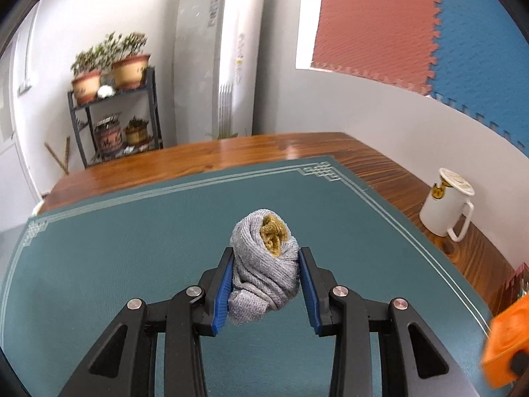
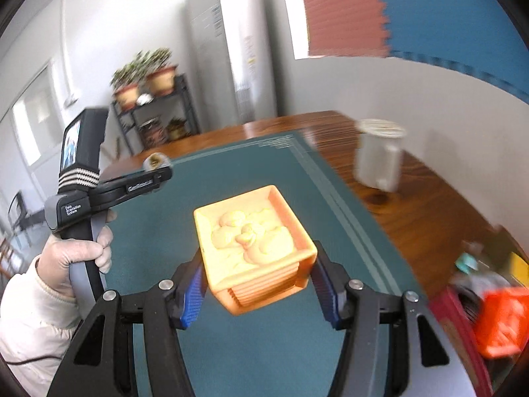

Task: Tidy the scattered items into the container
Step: 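Carry the sock with the left tool and the block with the right tool to the tin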

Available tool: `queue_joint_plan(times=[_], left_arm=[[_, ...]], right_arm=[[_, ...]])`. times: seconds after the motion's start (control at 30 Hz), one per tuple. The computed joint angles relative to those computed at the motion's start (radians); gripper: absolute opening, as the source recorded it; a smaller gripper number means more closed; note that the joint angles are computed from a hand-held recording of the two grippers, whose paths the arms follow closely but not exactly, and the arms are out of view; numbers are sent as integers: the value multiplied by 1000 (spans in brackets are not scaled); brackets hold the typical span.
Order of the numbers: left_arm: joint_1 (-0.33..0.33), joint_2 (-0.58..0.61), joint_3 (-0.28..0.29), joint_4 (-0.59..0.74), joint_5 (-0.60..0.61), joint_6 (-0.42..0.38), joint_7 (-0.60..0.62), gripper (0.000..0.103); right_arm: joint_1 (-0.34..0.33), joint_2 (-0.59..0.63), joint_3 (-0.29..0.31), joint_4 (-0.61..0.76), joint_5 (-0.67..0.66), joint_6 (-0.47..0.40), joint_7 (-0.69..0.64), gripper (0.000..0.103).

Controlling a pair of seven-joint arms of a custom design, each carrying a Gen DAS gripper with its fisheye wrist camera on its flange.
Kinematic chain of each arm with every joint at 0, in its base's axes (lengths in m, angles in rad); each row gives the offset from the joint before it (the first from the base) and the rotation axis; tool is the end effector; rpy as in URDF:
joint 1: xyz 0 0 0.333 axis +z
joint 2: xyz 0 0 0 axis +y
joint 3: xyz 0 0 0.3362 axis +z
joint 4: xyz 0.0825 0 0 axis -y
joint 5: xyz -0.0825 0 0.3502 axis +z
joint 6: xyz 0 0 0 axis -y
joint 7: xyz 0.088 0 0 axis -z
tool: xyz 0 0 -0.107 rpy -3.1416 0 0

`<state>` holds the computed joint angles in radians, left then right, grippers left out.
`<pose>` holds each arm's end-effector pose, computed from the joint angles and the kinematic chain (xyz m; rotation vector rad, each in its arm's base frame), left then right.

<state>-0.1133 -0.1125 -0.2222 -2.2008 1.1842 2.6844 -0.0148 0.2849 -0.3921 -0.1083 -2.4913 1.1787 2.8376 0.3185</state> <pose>0.4735 -0.2003 0.5163 -1.8531 1.3765 -0.7841 0.4163 0.0211 0.5193 -1.8451 1.2300 -0.4778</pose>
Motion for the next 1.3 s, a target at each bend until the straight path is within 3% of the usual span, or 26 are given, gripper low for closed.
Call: queue_joint_plan(times=[0.13, 0.47, 0.77, 0.97, 1.3], left_arm=[[-25, -13, -27, 10, 15, -36, -3, 39], [-123, 1, -86, 60, -51, -56, 73, 39], [-244, 126, -106, 211, -180, 5, 214, 39], [-341, 237, -101, 355, -281, 12, 343, 39], [-476, 438, -56, 655, -418, -50, 542, 39]], right_arm=[[-70, -99, -28, -69, -79, 0, 69, 62], [-201, -251, -186, -130, -198, 1, 150, 62], [-300, -244, -315, -95, -273, 69, 188, 62], [-248, -193, -396, -76, -270, 154, 126, 62], [-26, -146, -552, -48, -244, 350, 39, 62]])
